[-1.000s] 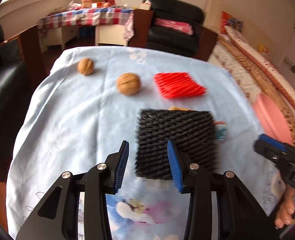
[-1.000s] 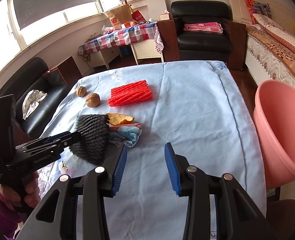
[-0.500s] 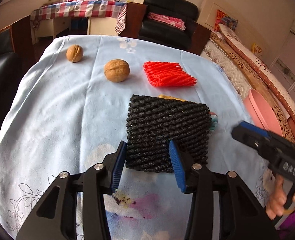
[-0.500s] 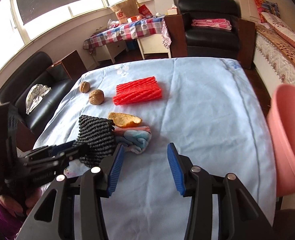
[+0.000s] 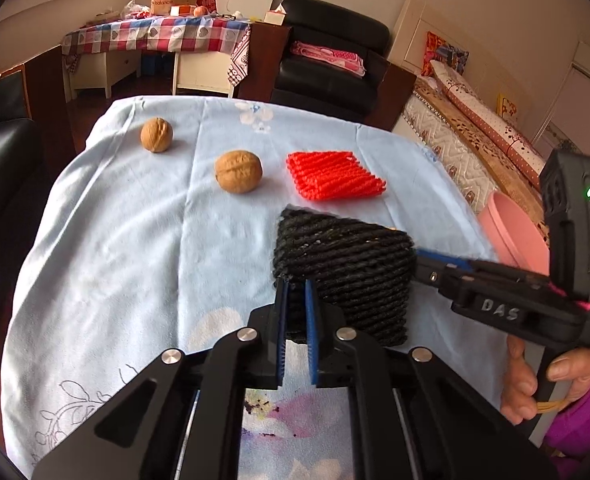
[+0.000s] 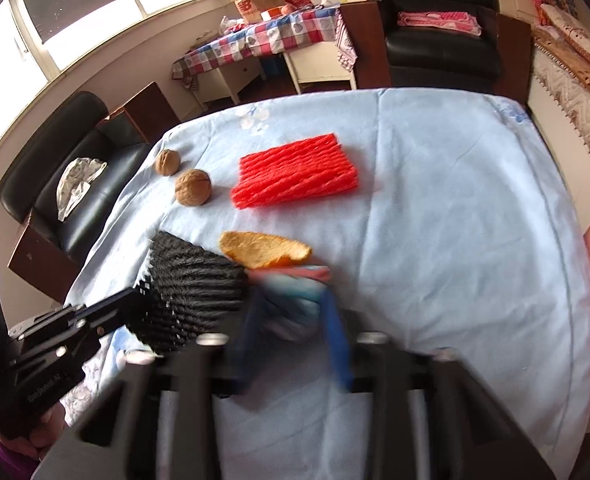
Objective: Collect trash
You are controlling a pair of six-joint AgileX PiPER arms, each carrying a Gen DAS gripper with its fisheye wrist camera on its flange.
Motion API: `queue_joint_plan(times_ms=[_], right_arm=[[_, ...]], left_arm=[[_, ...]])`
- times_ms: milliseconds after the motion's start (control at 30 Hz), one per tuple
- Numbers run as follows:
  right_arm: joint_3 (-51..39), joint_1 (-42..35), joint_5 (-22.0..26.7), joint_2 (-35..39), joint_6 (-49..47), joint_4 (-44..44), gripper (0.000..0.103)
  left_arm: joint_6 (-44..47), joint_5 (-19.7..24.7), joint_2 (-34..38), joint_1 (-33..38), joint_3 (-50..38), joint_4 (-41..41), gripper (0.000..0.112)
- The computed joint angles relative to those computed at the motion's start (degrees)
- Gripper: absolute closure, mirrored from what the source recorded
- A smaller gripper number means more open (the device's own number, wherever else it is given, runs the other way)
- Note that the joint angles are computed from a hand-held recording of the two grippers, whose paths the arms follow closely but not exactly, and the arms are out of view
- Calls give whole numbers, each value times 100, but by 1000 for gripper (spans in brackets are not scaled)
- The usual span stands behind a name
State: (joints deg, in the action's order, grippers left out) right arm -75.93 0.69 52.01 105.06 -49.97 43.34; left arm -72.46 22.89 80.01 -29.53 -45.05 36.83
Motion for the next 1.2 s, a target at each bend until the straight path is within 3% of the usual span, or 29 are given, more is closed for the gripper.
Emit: queue_joint_plan(times_ms=[300,633,867,1200], right_arm=[[599,-306,-82,-780,-810,453,95],[588,-1390,199,-1199,-842,677,95],[444,-2232,200,-1274,-874,697,95],[-244,-3304,219,-883,-669,742,95]], left_arm=[[133,254,-200,-145,-219,-5,105],[117,563,7,-639,-968,263,105],[317,630,594,-955,-1796,304,105],[1518,835,2053,-1327,-3843,-387,105]])
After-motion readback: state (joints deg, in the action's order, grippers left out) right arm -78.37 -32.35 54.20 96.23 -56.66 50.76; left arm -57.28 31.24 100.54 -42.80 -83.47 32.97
